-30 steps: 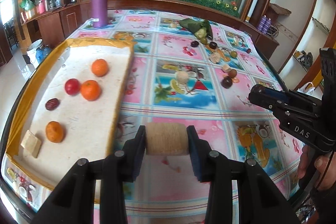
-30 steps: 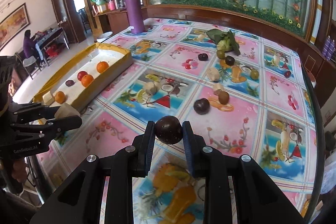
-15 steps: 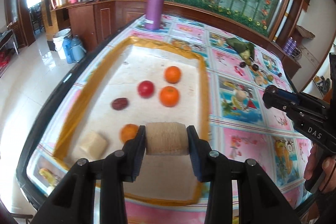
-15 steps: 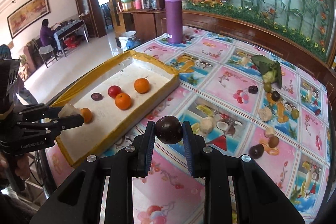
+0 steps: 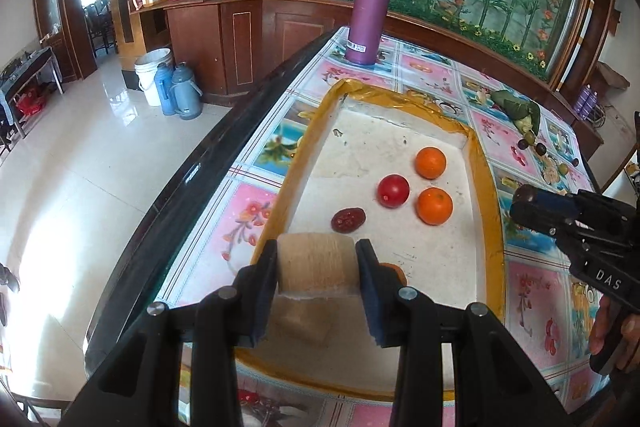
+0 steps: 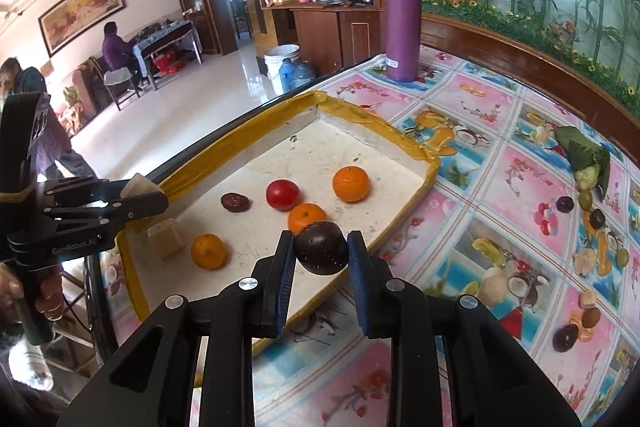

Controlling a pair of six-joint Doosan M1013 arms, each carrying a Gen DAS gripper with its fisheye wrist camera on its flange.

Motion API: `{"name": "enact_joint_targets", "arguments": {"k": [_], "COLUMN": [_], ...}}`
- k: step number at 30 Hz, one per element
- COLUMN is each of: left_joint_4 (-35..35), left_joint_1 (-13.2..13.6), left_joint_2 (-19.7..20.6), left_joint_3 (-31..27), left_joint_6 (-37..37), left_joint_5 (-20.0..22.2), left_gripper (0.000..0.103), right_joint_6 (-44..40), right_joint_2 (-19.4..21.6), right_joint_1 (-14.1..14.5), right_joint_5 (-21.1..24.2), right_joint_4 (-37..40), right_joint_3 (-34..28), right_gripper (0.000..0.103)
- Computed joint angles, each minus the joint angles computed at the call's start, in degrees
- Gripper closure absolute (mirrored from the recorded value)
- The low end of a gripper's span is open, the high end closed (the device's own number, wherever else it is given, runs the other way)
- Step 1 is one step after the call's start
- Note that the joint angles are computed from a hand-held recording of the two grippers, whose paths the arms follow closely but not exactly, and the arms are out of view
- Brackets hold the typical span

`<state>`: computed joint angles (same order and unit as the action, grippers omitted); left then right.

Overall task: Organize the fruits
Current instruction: 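Carry the bread roll in the left tool and dark fruit in the right tool over the tray, then open the right tool to drop the dark fruit while the left tool releases the roll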

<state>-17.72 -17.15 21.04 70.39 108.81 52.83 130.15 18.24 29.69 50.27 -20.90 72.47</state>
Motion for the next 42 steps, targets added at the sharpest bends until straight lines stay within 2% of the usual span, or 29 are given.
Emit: {"name": "enact_joint_targets", "arguments": {"k": [8, 15, 22, 28, 42], "left_joint_4": [-1.11, -0.53, 1.82, 2.24, 9.68], "left_joint_1": [-0.51, -1.71, -2.87, -2.76, -4.49], "left_joint_2": [2.33, 6.17, 8.7, 11.22, 12.29], "left_joint_3": [-3.07, -8.17, -11.21, -15.27, -17.13], "left_joint_6": [0.23, -1.03, -1.07, -2.36, -0.94], "left_joint_5": [1.69, 4.08, 6.09, 11.69, 14.24], "left_gripper": [0.062, 0.062, 0.062, 0.062, 0.061], "right_joint_6": [-5.29, -7.27, -7.74, -8.38, -10.14], "right_joint_2": [3.12, 4.54, 5.08, 5.57, 6.33], "right_joint_1": [-0.34, -0.28, -0.5, -0.56, 0.87], "right_joint_5": [1.05, 2.53, 3.52, 4.16, 6.89], "right_joint_4": [7.2, 9.51, 10.13, 9.74, 5.93], "right_joint_3": [-2.77, -3.95, -4.15, -4.64, -6.0], "right_gripper": [0.078, 0.078, 0.078, 0.078, 0.077]}}
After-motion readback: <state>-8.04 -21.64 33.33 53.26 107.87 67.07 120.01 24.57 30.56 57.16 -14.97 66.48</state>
